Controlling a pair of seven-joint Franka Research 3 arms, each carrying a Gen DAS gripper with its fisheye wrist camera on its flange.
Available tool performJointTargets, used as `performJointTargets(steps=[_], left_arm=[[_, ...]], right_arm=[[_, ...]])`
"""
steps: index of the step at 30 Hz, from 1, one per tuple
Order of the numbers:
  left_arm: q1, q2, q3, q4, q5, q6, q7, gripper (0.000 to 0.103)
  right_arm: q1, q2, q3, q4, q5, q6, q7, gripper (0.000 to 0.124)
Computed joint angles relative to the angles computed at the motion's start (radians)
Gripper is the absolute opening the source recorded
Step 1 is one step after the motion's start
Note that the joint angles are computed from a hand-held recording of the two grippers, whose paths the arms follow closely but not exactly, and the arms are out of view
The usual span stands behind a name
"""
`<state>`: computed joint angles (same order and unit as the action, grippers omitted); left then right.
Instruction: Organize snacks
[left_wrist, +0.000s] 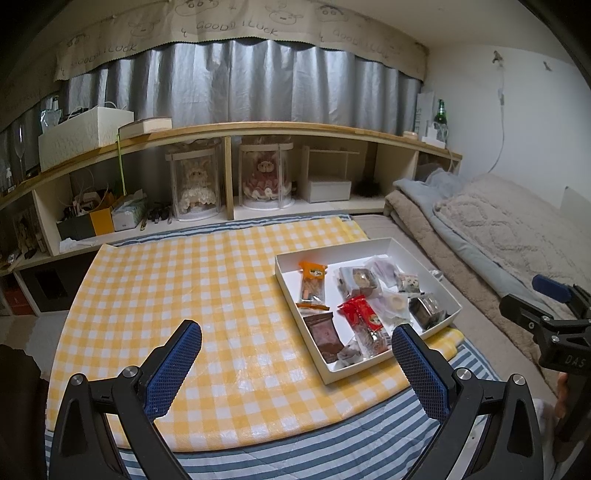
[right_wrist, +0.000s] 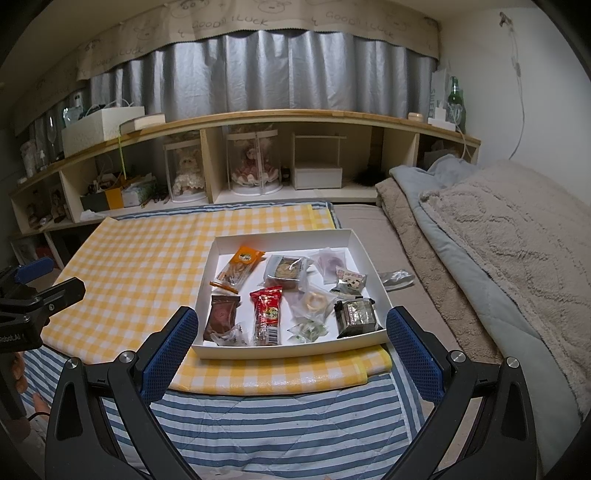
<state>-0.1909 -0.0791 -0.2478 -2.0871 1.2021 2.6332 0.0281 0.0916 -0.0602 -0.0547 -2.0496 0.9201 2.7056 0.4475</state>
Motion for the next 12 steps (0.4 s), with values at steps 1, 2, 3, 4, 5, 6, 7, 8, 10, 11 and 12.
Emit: performJointTargets(steps=[1, 2, 3, 4, 5, 6, 7, 8, 10, 11, 12], left_arm=[[-0.001, -0.001, -0.001, -0.001, -0.001, -0.002, -0.001, 0.103], [-0.001, -0.002, -0.001, -0.002, 0.002, -0.003, -0.003, 0.103], [-0.001, 0.000, -0.001, -0.001, 0.004, -0.004, -0.005, 0.103], [-0.002, -0.002, -0.002, -0.002, 0.004, -0.006, -0.005, 0.103], [-0.002, -0.001, -0.003, -0.001, 0.006, -0.007, -0.007, 0.103], [-0.003, -0.001, -0.004, -0.001, 0.008, -0.011, -0.009, 0.103], [-0.003, 0.001, -0.004, 0.001, 0.008, -0.013, -0.008, 0.103], [-0.005, -0.001, -0.005, 0.000, 0.008, -0.015, -0.008, 0.103], [-0.006, 0.001, -0.004, 0.001, 0.006, -0.015, -0.010, 0.103], [-0.007, -0.001, -0.004, 0.001, 0.006, -0.017, -0.011, 0.103], [-0.007, -0.002, -0.004, -0.001, 0.009, -0.016, -0.011, 0.103]], right_arm=[[0.000, 0.000, 0.000, 0.000, 0.000, 0.000, 0.000, 0.103], [0.000, 0.001, 0.000, 0.000, 0.000, 0.000, 0.000, 0.103], [0.000, 0.001, 0.000, 0.001, 0.000, -0.001, -0.001, 0.103], [0.000, 0.002, 0.000, 0.002, 0.001, -0.001, -0.002, 0.103], [-0.001, 0.001, 0.000, 0.001, 0.000, -0.001, -0.001, 0.103], [-0.001, 0.001, 0.000, 0.001, 0.001, -0.001, -0.002, 0.103], [-0.001, 0.002, 0.000, 0.002, 0.001, -0.001, -0.003, 0.103], [-0.001, 0.001, 0.000, 0.001, 0.001, -0.001, -0.003, 0.103], [-0.001, 0.001, 0.000, 0.001, 0.001, -0.001, -0.003, 0.103], [-0.001, 0.001, 0.000, 0.001, 0.001, -0.001, -0.003, 0.103], [-0.001, 0.001, 0.000, 0.001, 0.002, 0.000, -0.004, 0.103]])
